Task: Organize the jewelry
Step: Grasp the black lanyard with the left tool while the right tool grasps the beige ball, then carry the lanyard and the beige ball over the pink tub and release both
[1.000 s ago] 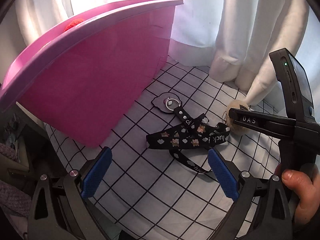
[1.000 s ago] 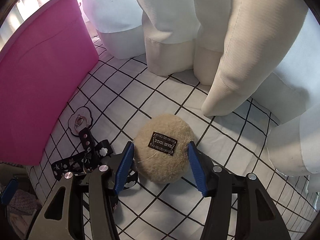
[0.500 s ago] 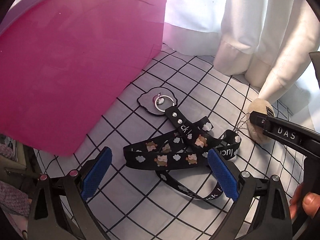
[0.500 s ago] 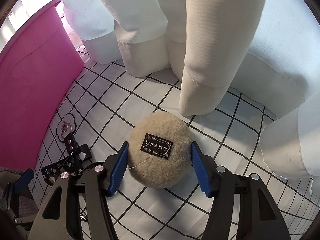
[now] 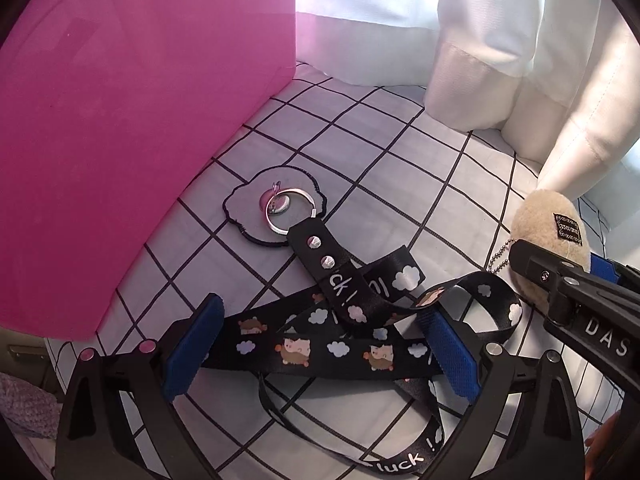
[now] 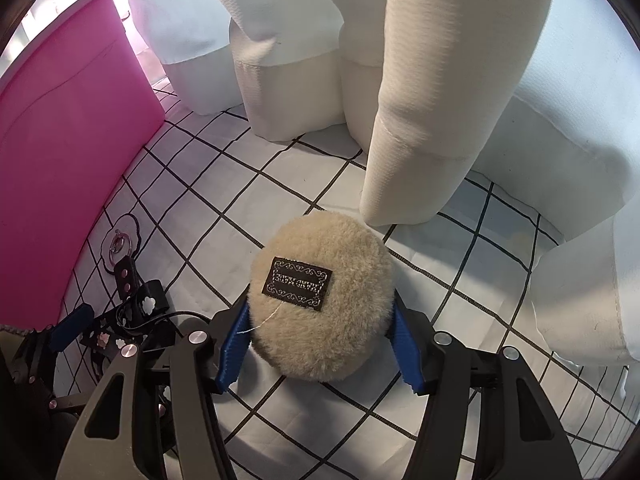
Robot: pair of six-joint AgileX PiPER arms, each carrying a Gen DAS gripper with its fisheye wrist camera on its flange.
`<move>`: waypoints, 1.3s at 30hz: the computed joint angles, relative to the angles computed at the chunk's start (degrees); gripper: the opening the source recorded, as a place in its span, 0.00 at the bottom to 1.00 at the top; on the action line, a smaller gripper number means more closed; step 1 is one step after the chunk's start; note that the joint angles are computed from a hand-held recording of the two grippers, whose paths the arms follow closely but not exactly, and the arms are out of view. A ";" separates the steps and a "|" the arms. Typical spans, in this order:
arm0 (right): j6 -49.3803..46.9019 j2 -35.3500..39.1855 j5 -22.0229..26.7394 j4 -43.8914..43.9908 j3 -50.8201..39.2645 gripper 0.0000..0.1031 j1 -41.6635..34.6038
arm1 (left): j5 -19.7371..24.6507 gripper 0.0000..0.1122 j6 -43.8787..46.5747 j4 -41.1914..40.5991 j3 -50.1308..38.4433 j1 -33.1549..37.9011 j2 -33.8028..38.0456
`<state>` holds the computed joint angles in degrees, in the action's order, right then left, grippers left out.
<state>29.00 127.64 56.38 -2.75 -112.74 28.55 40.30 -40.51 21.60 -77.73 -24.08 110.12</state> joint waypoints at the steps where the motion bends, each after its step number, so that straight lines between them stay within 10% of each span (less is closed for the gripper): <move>1: -0.06 -0.52 -0.31 0.03 0.75 0.56 -0.05 | 0.03 0.85 0.65 -0.52 -0.30 0.26 0.16; 9: 0.68 -1.72 -2.16 0.11 3.18 0.50 0.05 | -0.86 0.27 4.40 -3.72 -0.24 0.00 -1.59; 14: 2.05 -3.39 -3.16 -0.63 5.70 0.48 0.28 | 0.80 0.09 5.26 -5.20 -1.39 0.80 -1.63; 39: 10.01 -17.46 -4.44 -7.27 12.64 0.48 3.44 | 5.93 0.05 12.10 -5.43 -3.68 1.91 -15.75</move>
<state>39.00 110.19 51.94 -10.02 -100.10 31.99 46.24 -28.41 16.17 -81.41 -22.18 94.36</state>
